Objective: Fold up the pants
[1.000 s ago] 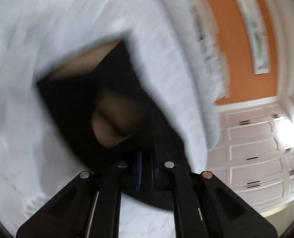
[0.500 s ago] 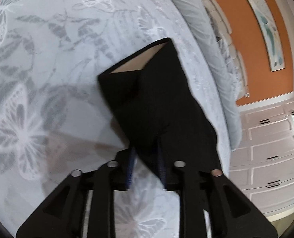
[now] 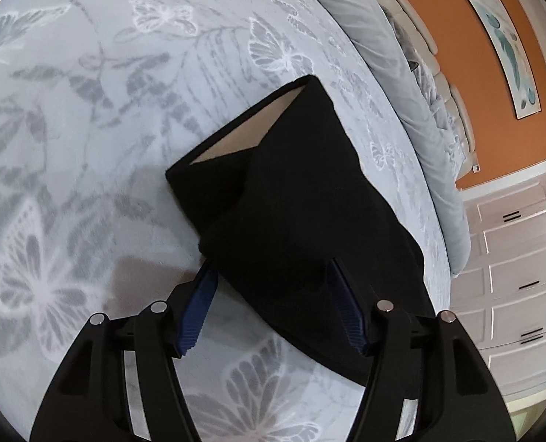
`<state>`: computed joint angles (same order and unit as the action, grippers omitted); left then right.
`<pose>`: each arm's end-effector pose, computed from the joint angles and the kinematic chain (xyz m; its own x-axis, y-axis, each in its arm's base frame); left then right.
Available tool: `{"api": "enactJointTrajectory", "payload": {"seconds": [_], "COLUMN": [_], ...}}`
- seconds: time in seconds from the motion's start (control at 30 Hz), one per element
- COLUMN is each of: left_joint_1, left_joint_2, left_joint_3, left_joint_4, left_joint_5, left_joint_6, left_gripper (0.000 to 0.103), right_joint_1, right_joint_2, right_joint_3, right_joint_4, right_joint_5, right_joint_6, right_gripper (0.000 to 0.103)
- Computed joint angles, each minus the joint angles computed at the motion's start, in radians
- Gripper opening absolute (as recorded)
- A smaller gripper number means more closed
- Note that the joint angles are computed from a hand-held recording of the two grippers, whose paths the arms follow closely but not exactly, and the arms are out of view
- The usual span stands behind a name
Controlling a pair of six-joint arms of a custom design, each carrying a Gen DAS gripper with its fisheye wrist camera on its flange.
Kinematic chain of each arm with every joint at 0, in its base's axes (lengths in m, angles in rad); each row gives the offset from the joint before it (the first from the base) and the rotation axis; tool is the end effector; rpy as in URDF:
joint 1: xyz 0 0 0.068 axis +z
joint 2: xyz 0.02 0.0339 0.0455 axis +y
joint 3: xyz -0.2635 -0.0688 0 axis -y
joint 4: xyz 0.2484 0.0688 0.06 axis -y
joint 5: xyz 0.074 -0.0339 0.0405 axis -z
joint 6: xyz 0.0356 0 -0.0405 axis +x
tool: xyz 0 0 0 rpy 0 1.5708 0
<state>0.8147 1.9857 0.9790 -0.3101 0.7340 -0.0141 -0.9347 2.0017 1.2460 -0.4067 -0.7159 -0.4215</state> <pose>0.2472 0.2273 0.0796 -0.6580 -0.7130 -0.2421 -0.4340 0.6219 -0.6518 0.2517 -0.3015 0.1337 -0.6825 0.4045 -0.6088 0.1895 0.9023 0.3871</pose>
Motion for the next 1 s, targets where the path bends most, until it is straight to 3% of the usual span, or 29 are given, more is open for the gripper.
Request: {"api": "enactJointTrajectory", "payload": {"seconds": [0.07,0.13,0.2,0.23,0.27,0.33,0.43,0.5,0.53,0.6,0.63,0.67,0.8,0.87,0.93,1.0], "left_joint_1": [0.006,0.014,0.026,0.039,0.052,0.072,0.094,0.095,0.09,0.067,0.057,0.048,0.053,0.046,0.032,0.063], "left_joint_2": [0.003,-0.01,-0.029,-0.038,-0.049,-0.061,-0.009,0.032,0.048,0.077,0.076,0.06,-0.116,-0.185,-0.075,0.081], "left_joint_3": [-0.012,-0.027,-0.034,-0.041,-0.048,-0.061,-0.037,-0.016,0.001,0.051,0.065,0.086,0.07,0.04,0.091,0.147], "left_joint_4": [0.027,0.029,-0.005,-0.018,-0.027,-0.031,-0.05,-0.047,-0.064,-0.101,-0.115,-0.14,-0.185,-0.137,-0.156,-0.217], "left_joint_5": [0.011,0.02,0.026,0.042,0.066,0.098,0.162,0.197,0.205,0.189,0.185,0.183,0.208,0.125,-0.003,0.002], "left_joint_6": [-0.015,-0.015,0.018,0.039,0.055,0.054,0.024,-0.002,-0.001,0.004,-0.001,0.009,0.086,0.11,0.105,0.109], "left_gripper": [0.06,0.06,0.06,0.061,0.065,0.075,0.074,0.064,0.047,0.037,0.019,0.011,0.01,0.007,0.009,0.009], "right_joint_1": [-0.017,-0.066,-0.098,-0.108,-0.116,-0.119,-0.129,-0.156,-0.155,-0.16,-0.156,-0.152,-0.141,-0.125,-0.093,-0.071], "right_joint_2": [0.145,0.166,0.138,0.115,0.083,0.059,0.03,-0.015,-0.032,-0.081,-0.108,-0.133,-0.251,-0.297,-0.309,-0.276], "right_joint_3": [0.059,0.019,-0.009,-0.034,-0.068,-0.078,-0.09,-0.148,-0.171,-0.222,-0.249,-0.271,-0.34,-0.381,-0.416,-0.415], "right_joint_4": [-0.014,0.02,0.013,0.017,0.044,0.036,0.023,0.004,0.009,0.018,0.032,0.04,0.021,0.045,0.099,0.106], "right_joint_5": [0.124,0.056,-0.004,-0.028,-0.035,-0.04,-0.081,-0.109,-0.113,-0.112,-0.106,-0.1,-0.129,-0.11,-0.034,0.028], "right_joint_6": [0.003,-0.023,-0.023,-0.029,-0.031,-0.036,-0.027,-0.057,-0.055,-0.07,-0.076,-0.08,-0.089,-0.108,-0.106,-0.098], "right_gripper": [0.007,0.011,0.036,0.056,0.06,0.06,0.06,0.06,0.06,0.06,0.06,0.06,0.06,0.066,0.067,0.067]}}
